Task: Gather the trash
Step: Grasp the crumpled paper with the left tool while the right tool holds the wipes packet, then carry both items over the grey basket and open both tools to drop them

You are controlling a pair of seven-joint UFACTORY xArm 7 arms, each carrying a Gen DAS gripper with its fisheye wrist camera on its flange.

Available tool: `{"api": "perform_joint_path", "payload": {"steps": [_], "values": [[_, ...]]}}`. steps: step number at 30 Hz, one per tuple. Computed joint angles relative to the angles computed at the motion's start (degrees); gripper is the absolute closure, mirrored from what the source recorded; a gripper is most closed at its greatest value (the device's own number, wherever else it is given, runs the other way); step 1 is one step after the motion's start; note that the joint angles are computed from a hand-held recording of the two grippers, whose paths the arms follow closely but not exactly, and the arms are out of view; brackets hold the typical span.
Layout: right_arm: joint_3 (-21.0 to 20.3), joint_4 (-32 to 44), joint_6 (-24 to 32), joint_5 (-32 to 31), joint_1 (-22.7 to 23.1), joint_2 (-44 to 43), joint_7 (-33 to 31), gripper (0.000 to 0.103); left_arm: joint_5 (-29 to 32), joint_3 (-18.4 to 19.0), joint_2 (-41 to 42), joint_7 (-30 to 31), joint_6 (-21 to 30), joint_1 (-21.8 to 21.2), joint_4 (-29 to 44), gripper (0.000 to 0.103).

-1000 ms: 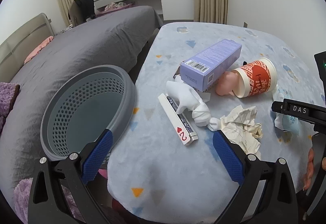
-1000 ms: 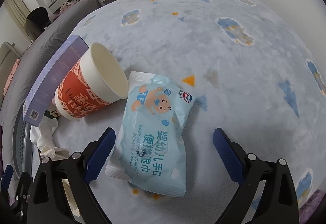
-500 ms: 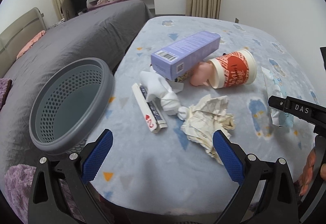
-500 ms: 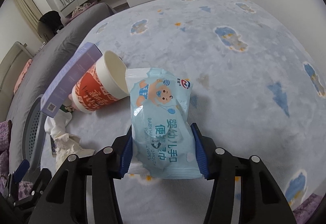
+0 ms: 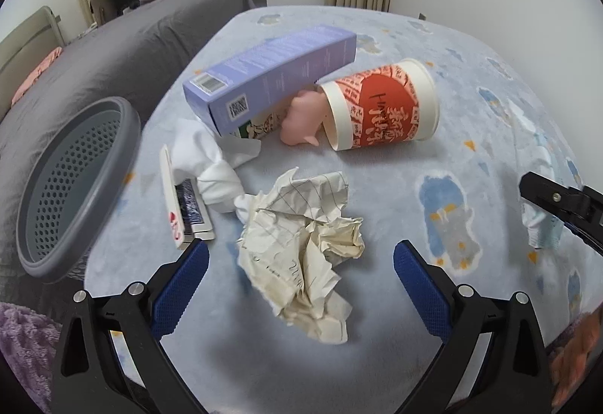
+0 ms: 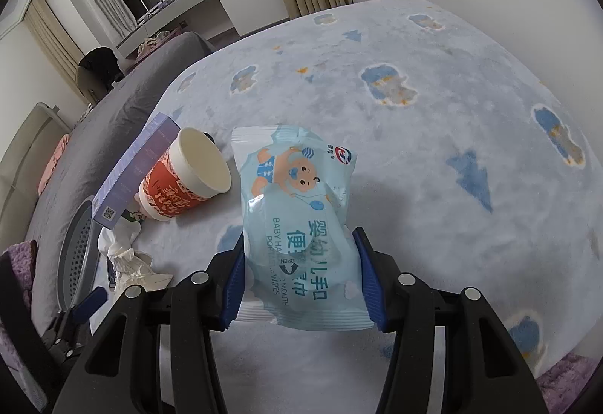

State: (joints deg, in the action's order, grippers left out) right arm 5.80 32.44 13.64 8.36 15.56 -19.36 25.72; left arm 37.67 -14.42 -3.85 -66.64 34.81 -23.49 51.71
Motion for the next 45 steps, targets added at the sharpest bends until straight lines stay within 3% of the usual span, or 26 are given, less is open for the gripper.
{"api": "perform_joint_path", "payload": {"steps": [6, 8, 11, 16, 23, 33, 41, 45], "values": [[-2.7, 0.1, -0.3, 3.8, 2.3, 1.2, -3.8, 0.052, 1.7, 0.7, 2.4, -1.8, 0.4, -0.3, 1.2, 0.009], [-2.9, 0.3, -0.3, 4.9, 2.6, 1.6, -4.7, 0.052, 2.3, 0.8, 2.3, -1.6, 0.1, -0.6, 1.1, 0.032], [-2.4, 0.4, -0.3, 5.3, 2.4, 1.7, -5.2, 0.052, 0.0, 1.3, 2.1, 0.9, -3.0, -0.6, 0.3, 0.043], [-0.4, 0.3, -0.4, 3.3, 0.9, 1.2, -3.6, 0.052, 0.8, 0.7, -0.9, 1.1, -3.9, -0.3, -2.1, 0.045], [4.8, 1.7, 1.2, -4.3, -1.5, 0.0, 3.2, 0.052, 1.2, -1.2, -9.1, 1.7, -4.9, 2.7, -6.6, 0.045], [10.2, 10.8, 4.0, -12.9, 1.1, 4.7, 11.1, 0.052, -2.5, 0.1, -23.6, 10.7, -7.5, 11.7, -14.8, 0.045], [11.8, 26.1, 5.7, -22.1, 7.2, 18.0, 14.5, 0.052, -4.4, 2.9, -27.8, 17.8, -10.9, 23.7, -17.9, 0.045], [10.6, 34.6, 7.4, -23.6, 11.6, 25.6, 12.6, 0.052, -4.3, 1.4, -28.0, 17.0, -13.7, 31.1, -20.2, 0.045]]}}
